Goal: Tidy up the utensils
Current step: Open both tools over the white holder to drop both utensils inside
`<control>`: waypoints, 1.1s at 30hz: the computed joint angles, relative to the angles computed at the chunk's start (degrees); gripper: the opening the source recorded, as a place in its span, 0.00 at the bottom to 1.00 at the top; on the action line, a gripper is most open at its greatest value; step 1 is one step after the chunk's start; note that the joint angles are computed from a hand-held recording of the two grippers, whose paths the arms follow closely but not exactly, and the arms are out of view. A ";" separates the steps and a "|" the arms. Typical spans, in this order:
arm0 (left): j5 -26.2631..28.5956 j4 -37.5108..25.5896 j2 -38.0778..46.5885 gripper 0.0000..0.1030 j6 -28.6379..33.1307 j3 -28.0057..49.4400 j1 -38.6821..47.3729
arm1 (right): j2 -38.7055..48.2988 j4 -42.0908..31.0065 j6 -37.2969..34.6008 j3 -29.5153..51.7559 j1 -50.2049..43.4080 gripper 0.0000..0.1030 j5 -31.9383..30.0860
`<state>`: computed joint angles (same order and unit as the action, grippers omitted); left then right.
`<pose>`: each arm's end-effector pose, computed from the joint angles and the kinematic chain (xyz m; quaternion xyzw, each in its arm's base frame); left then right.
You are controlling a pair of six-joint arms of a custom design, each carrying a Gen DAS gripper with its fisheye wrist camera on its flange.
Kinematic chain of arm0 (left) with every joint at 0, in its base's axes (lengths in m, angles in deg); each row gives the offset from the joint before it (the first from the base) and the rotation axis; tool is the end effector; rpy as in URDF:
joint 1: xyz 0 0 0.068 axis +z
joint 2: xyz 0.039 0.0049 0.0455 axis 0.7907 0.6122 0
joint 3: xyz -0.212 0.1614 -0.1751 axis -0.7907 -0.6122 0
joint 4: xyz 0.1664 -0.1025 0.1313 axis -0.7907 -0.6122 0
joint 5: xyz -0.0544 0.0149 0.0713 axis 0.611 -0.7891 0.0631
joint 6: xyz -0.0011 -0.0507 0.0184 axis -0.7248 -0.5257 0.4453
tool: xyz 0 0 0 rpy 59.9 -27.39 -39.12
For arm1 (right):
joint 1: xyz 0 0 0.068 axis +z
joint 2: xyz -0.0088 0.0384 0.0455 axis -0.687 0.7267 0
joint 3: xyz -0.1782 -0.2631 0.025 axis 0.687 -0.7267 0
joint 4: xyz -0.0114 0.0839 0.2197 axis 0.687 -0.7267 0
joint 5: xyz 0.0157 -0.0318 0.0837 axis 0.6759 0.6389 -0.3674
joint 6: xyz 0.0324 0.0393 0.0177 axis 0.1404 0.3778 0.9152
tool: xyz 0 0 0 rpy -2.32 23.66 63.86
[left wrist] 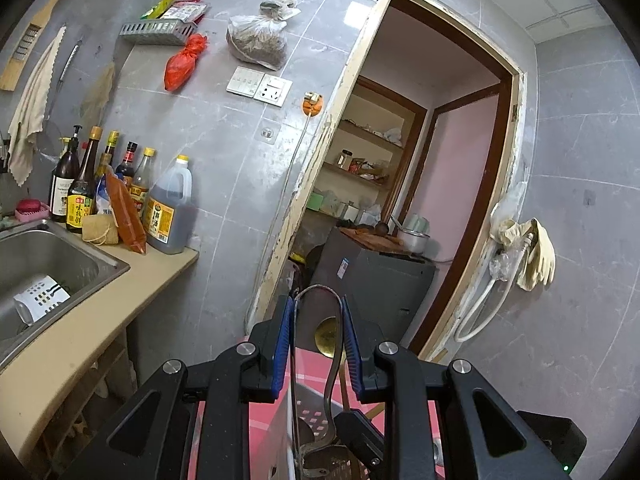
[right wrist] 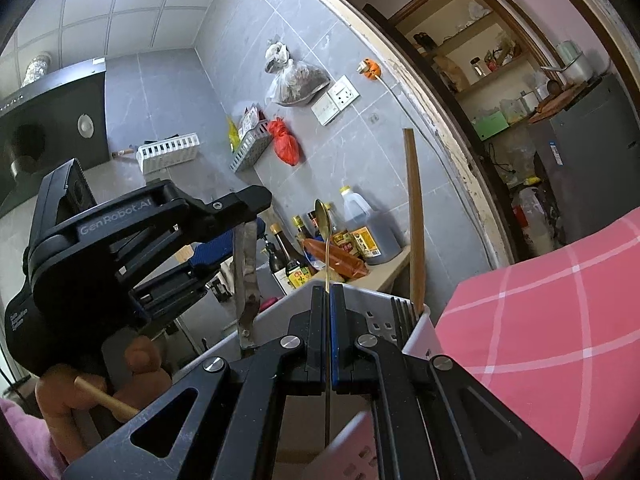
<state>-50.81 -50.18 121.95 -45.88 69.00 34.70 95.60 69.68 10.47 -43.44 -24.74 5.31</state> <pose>0.3122 -0.1070 0.3397 0.0618 0.7595 -0.2814 0.5832 0.2751 0.0961 0.2198 0.0369 0.7117 0.3138 0.6274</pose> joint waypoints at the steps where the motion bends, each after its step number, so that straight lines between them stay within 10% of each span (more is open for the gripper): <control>1: 0.04 -0.34 0.01 0.23 0.02 0.10 -0.04 | -0.46 -0.47 -0.13 -0.38 -0.11 0.02 0.10; 14: 1.88 -6.28 -1.38 0.23 0.71 0.22 -0.39 | -10.45 -18.84 -3.56 0.80 0.20 0.05 2.68; 22: 1.52 -12.44 -4.07 0.34 1.08 1.20 -0.71 | -19.03 -29.01 -3.96 1.59 0.77 0.24 5.37; 33: -5.61 -19.93 -12.70 0.74 3.65 1.47 -6.42 | -44.45 -58.71 -5.67 6.70 0.94 0.60 19.84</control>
<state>-56.42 -70.11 109.25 -42.23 70.47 28.28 51.15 10.97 4.79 -36.74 -23.80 25.15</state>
